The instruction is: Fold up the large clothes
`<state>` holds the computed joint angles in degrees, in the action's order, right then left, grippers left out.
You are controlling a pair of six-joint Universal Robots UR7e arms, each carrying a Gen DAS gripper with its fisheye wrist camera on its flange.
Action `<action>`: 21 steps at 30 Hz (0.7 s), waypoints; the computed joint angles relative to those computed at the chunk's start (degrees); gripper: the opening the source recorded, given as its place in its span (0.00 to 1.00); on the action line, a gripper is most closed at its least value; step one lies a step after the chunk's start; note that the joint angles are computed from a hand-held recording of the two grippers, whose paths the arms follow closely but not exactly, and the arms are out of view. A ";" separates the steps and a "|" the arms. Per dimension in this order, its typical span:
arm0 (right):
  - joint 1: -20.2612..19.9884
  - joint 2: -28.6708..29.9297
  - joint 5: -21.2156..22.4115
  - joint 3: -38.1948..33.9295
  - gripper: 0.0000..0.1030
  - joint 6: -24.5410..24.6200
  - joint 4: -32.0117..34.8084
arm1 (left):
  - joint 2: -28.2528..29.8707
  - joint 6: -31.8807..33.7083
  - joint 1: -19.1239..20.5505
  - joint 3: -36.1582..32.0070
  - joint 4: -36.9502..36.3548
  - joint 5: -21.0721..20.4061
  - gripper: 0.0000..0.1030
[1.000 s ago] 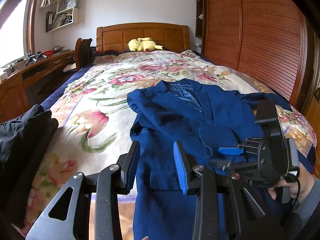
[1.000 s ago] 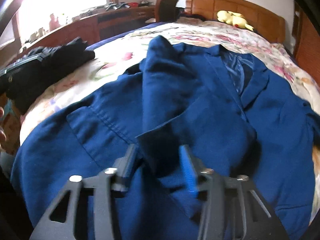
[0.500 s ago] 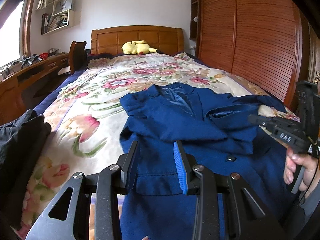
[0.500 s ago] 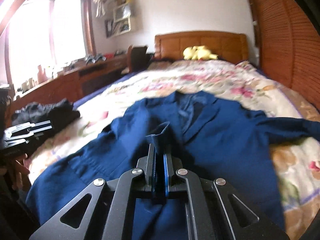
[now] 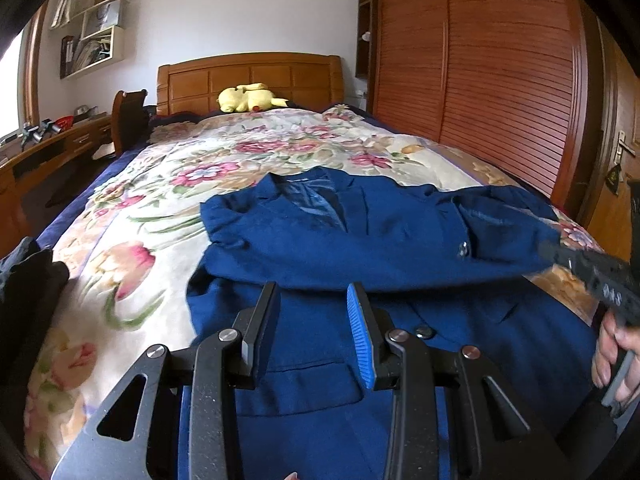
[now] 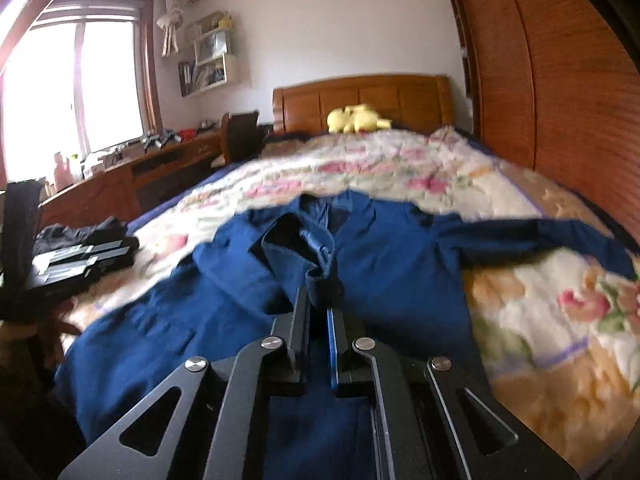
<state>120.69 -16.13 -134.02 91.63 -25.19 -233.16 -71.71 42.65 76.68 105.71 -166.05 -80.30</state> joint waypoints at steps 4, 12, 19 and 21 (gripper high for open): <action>0.64 0.85 -3.62 0.30 0.09 -0.24 2.75 | 0.17 -0.16 -0.88 0.89 -0.45 0.32 0.35; 0.49 -2.00 -6.73 1.53 0.44 5.19 6.33 | 1.14 -0.75 -2.19 1.99 -1.92 0.77 0.35; -0.63 -2.85 -8.23 1.05 0.45 5.59 8.06 | 1.57 0.12 -2.85 2.83 -2.31 1.89 0.35; -1.71 -3.80 -8.60 0.83 0.45 7.00 12.00 | 1.67 0.15 -2.94 2.89 -2.28 1.84 0.35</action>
